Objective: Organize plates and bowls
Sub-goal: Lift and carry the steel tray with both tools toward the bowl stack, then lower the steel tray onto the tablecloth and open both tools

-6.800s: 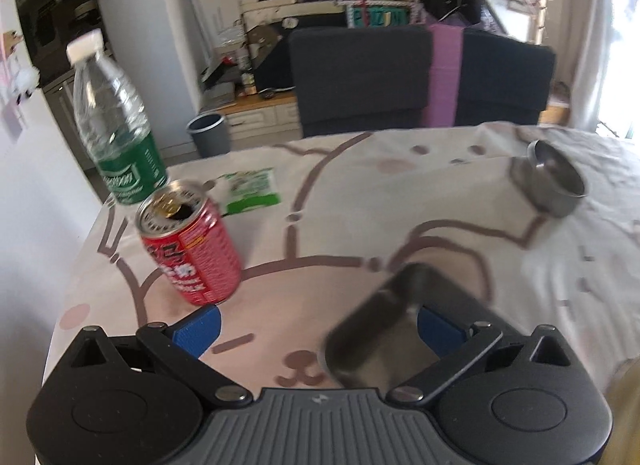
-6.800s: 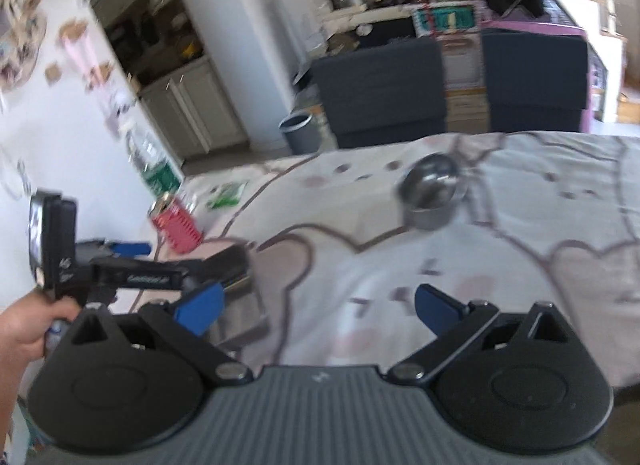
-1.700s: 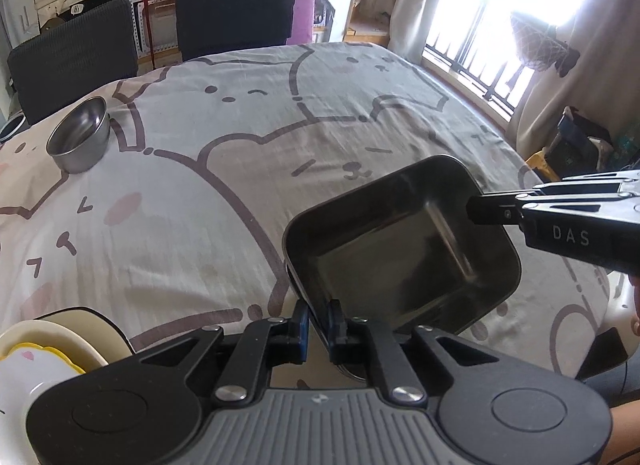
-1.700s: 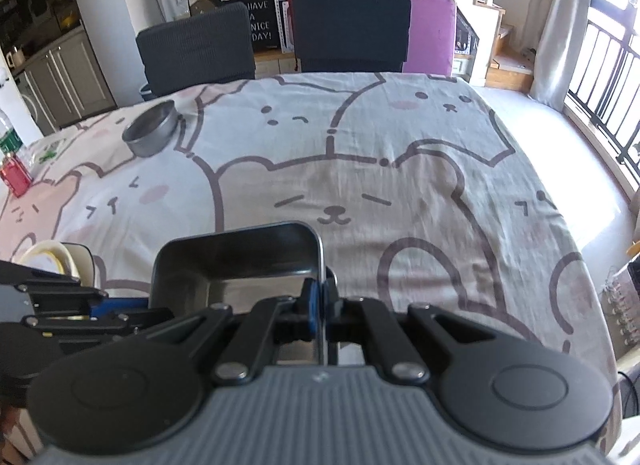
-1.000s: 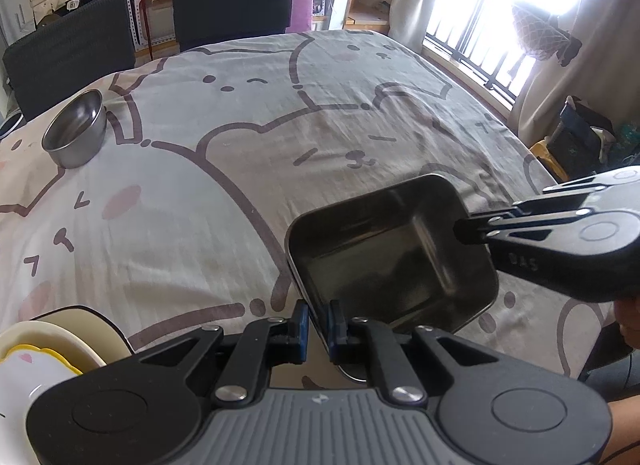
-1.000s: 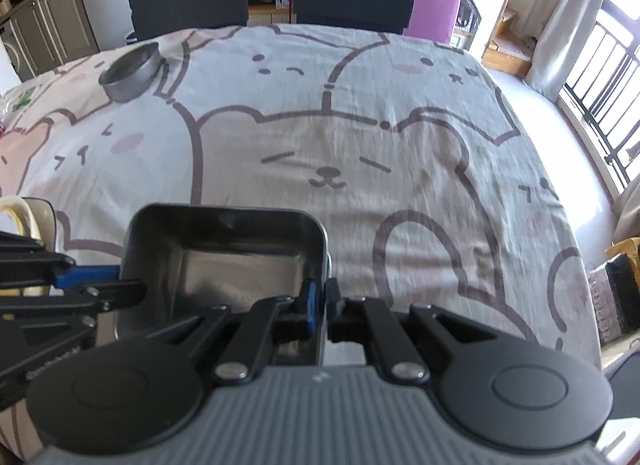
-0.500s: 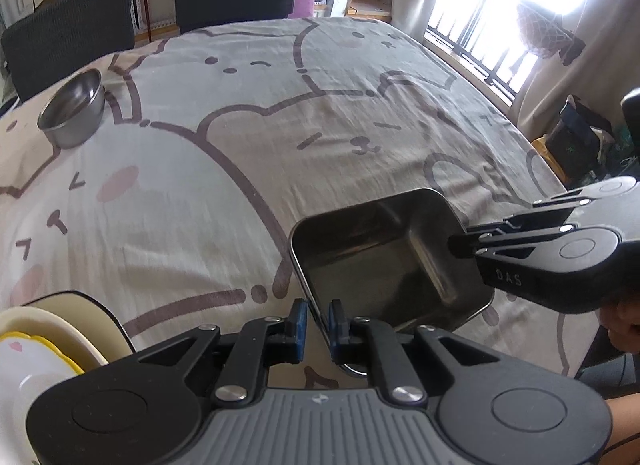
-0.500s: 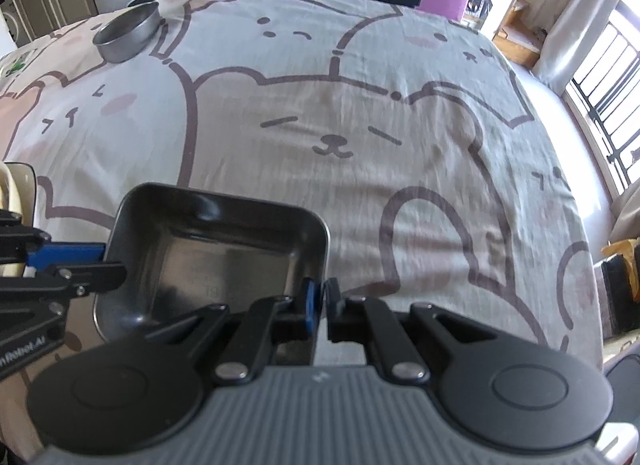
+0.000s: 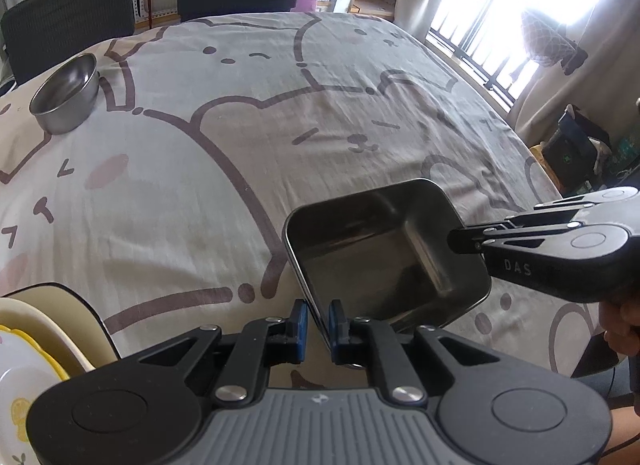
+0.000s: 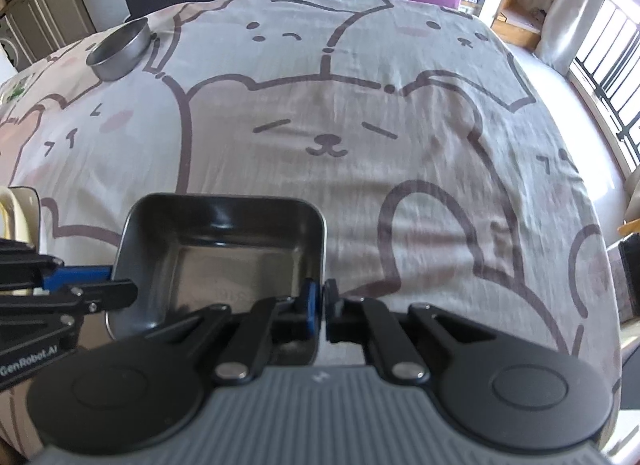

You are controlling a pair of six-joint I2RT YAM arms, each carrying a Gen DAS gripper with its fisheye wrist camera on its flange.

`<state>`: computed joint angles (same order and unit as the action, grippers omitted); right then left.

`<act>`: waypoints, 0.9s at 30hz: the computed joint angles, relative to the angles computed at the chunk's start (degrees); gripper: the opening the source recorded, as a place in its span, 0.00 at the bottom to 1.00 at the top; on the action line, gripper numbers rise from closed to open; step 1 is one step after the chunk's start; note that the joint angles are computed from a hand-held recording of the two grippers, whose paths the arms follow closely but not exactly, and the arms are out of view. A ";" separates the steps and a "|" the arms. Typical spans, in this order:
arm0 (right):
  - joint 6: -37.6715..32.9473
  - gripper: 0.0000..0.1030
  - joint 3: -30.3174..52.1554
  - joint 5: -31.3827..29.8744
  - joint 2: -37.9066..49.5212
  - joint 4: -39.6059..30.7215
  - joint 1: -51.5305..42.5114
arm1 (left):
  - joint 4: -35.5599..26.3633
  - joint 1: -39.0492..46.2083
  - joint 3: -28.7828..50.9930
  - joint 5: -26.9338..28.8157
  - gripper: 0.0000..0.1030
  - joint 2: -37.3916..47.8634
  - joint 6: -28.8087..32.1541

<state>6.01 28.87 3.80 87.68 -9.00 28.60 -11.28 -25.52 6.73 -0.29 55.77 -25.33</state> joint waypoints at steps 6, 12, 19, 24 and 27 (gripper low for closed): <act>-0.33 0.06 -0.38 -0.48 0.07 0.65 -0.39 | -0.78 0.33 0.08 0.27 0.13 -0.57 -0.01; -1.15 0.14 -2.57 -2.52 -4.03 0.30 -1.27 | -2.57 0.49 0.08 0.44 0.23 -2.76 -0.05; -2.52 0.58 -6.53 -4.07 -11.89 -0.47 -2.71 | -7.22 -0.58 -0.06 -0.77 0.54 -8.45 -0.12; -2.68 0.77 -9.13 -4.61 -19.55 -2.02 -4.65 | -17.25 -2.26 0.48 -5.13 0.97 -20.95 -0.85; -2.24 0.90 -9.25 -5.98 -22.93 -3.08 -5.38 | -24.45 0.68 1.30 -5.37 1.00 -29.24 1.65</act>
<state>3.77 19.62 -2.18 64.74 -12.09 23.22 -35.72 -24.84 8.03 -5.65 26.53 -23.68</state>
